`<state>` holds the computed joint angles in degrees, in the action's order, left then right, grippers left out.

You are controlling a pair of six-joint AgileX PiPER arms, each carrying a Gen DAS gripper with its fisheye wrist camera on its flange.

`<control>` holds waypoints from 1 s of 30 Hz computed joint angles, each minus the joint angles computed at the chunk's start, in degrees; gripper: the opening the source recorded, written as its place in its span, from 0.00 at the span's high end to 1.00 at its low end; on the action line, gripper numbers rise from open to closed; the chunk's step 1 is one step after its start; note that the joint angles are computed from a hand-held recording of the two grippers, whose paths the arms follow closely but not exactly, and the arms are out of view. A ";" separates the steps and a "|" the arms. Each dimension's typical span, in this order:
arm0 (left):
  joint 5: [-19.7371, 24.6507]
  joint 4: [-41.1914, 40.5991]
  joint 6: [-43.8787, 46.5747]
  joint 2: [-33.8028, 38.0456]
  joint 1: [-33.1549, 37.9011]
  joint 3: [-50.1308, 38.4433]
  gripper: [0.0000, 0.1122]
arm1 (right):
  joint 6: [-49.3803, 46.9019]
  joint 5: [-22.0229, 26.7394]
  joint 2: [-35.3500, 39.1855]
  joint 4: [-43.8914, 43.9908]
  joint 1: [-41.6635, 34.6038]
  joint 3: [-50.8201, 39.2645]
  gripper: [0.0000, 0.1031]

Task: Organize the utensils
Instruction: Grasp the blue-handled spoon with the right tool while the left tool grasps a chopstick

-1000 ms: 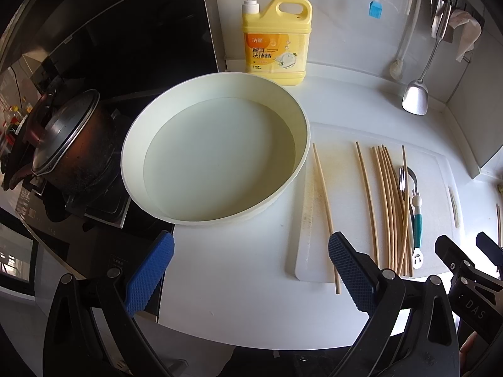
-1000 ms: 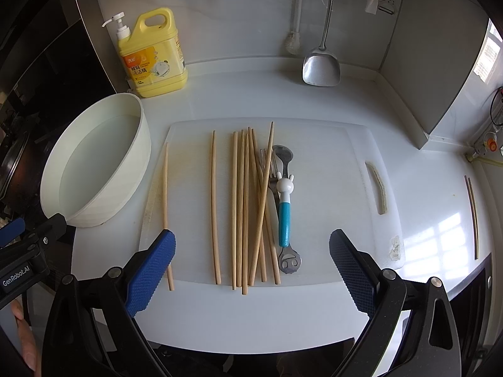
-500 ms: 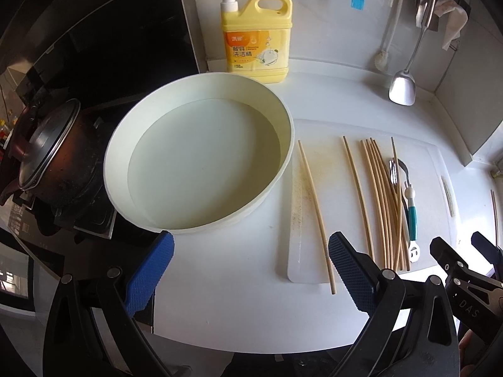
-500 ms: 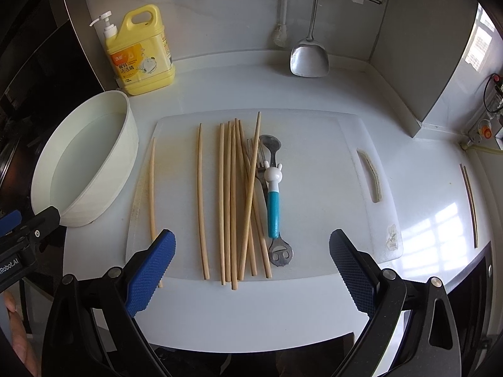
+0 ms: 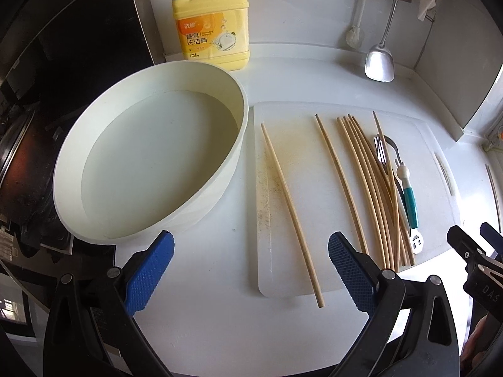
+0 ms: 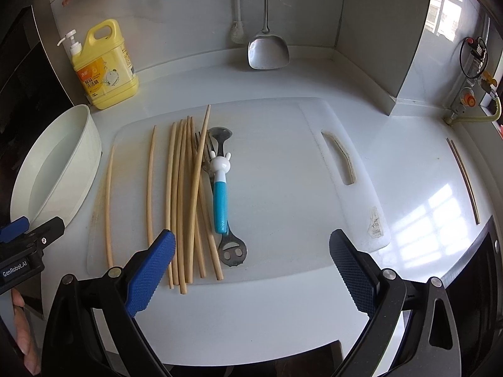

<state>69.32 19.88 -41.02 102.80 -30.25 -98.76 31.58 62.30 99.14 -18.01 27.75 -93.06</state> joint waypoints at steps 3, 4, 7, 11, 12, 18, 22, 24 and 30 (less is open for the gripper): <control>-2.00 0.14 -2.35 1.05 -0.32 0.60 0.14 | -3.41 -2.81 0.67 2.21 -2.60 1.33 0.09; -3.28 0.23 -3.85 1.04 -0.42 1.41 0.14 | -5.41 -3.99 1.13 3.53 -3.61 1.58 0.09; -5.06 2.51 -9.40 2.25 -1.52 2.43 0.14 | -10.80 -7.41 2.86 5.68 -5.24 1.80 0.09; -4.67 7.48 -16.56 4.15 -4.02 2.44 0.14 | -15.45 -11.62 5.54 8.69 -7.42 0.76 0.09; -4.20 8.24 -17.39 4.82 -4.35 1.91 0.14 | -16.17 -13.09 5.84 9.32 -7.95 0.90 0.09; -3.74 11.45 -21.42 7.64 -5.11 0.44 0.14 | -18.84 -17.61 8.91 11.35 -10.06 -0.61 0.09; -4.92 12.54 -23.00 8.65 -4.62 0.70 0.14 | -18.88 -19.08 10.65 12.51 -10.88 -1.38 0.09; -6.14 13.09 -23.78 8.56 -4.51 1.87 0.14 | -16.90 -20.15 11.21 10.15 -10.32 -1.24 0.09; -8.64 14.91 -24.82 8.89 -4.38 4.03 0.14 | -13.85 -21.74 13.11 7.03 -9.56 -1.74 0.09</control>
<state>60.68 34.79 -65.84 111.69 -34.63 -94.73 17.73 40.55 112.25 -10.98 18.19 -94.80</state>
